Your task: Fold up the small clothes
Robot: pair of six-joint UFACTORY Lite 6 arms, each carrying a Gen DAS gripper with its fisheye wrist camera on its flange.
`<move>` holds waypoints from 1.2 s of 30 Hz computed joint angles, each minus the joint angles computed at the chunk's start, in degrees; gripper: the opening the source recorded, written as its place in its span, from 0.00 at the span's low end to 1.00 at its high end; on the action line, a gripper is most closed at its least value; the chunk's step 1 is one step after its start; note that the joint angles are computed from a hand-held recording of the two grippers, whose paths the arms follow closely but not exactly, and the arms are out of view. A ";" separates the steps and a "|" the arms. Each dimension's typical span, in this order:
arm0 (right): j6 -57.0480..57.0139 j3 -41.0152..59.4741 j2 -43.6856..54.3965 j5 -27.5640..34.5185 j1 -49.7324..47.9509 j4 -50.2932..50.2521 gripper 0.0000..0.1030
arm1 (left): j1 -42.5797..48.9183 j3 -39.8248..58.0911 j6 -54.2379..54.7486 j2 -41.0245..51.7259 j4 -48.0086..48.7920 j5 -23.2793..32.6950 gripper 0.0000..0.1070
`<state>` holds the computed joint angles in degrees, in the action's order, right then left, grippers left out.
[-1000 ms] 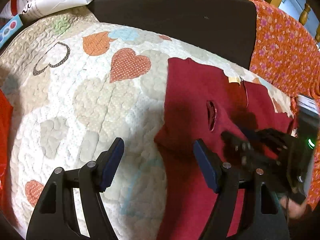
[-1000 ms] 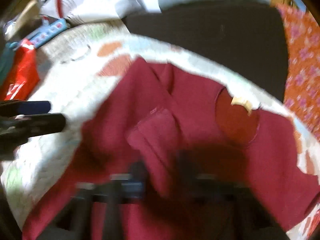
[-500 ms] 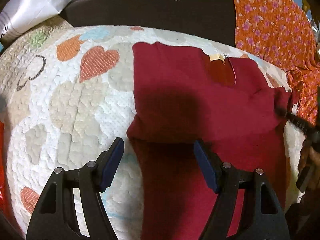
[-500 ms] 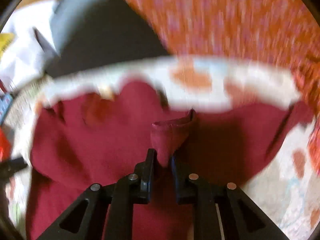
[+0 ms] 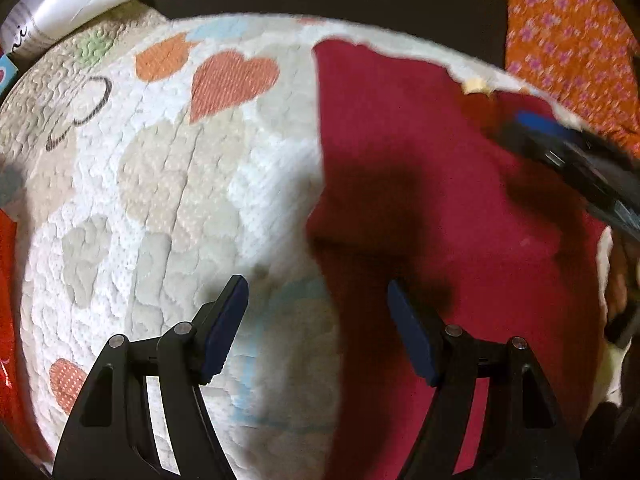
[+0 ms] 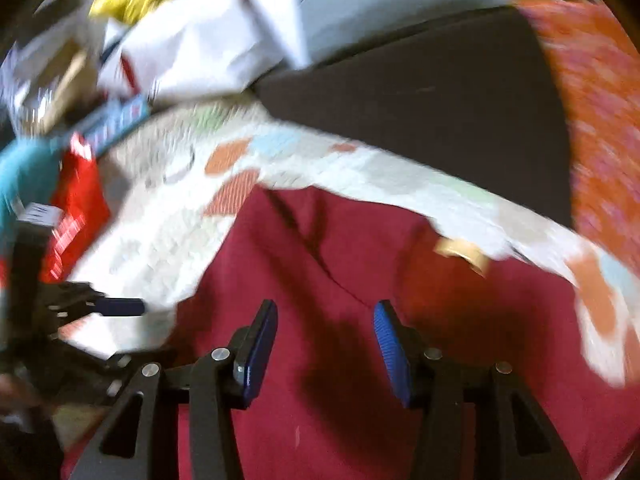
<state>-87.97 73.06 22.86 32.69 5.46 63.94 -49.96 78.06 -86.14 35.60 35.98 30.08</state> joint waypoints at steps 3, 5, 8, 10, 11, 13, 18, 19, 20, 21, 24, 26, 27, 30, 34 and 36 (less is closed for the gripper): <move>8.67 9.95 10.57 -3.62 4.40 -8.25 0.45 | 1.09 -3.69 -2.92 -0.38 2.56 -4.58 0.69; 8.49 13.52 15.08 -1.49 4.99 -9.66 0.40 | 0.82 -3.92 -2.39 -0.78 2.77 -4.26 0.69; 1.59 11.35 13.31 -3.70 6.13 -7.64 0.15 | 1.09 -4.02 -1.94 -0.96 2.11 -4.74 0.69; 0.37 10.46 11.56 -4.48 6.16 -7.31 0.06 | 1.46 -4.87 -2.96 -1.65 2.57 -5.63 0.69; -1.52 9.86 10.34 -4.90 5.61 -5.34 0.05 | 1.55 -5.25 -3.09 -2.11 2.40 -5.85 0.69; -3.62 9.97 9.18 -6.99 4.34 -1.13 0.05 | 1.91 -6.35 -3.87 -3.12 2.70 -6.32 0.69; 11.91 17.95 16.33 -10.10 6.04 -9.06 0.05 | 1.51 -4.81 -2.12 -2.47 1.20 -4.80 0.69; 11.31 16.54 15.29 -8.86 5.19 -8.43 0.05 | 1.45 -4.46 -2.30 -2.65 1.19 -4.58 0.69; 13.11 15.66 14.47 -7.99 5.07 -9.34 0.05 | 1.29 -4.75 -3.64 -3.37 2.26 -4.54 0.69; 13.95 13.75 12.50 -6.63 4.25 -9.48 0.05 | 0.94 -5.74 -6.19 -5.19 4.67 -4.47 0.69; 6.36 0.52 0.38 -2.63 -2.25 -2.81 0.12 | -0.45 -7.41 -16.12 -9.48 14.26 -3.06 0.69; 2.43 -7.17 -6.88 -2.96 -6.98 -0.36 0.15 | -0.91 -7.66 -21.21 -10.82 19.30 -3.18 0.69; -1.14 -10.75 -10.50 -3.24 -11.29 1.81 0.17 | -1.06 -6.68 -22.52 -10.46 20.62 -2.96 0.69; -12.54 -16.82 -16.30 -5.73 -24.12 10.36 0.45 | -1.25 -2.06 -20.73 -6.44 19.53 -2.31 0.69; -8.30 -11.10 -9.11 -3.54 -31.19 6.73 0.54 | -0.62 5.09 -15.80 -0.15 15.73 -2.04 0.69; -1.54 -6.24 -3.06 -3.84 -30.85 1.98 0.53 | -0.17 7.72 -14.58 2.74 14.76 -1.58 0.69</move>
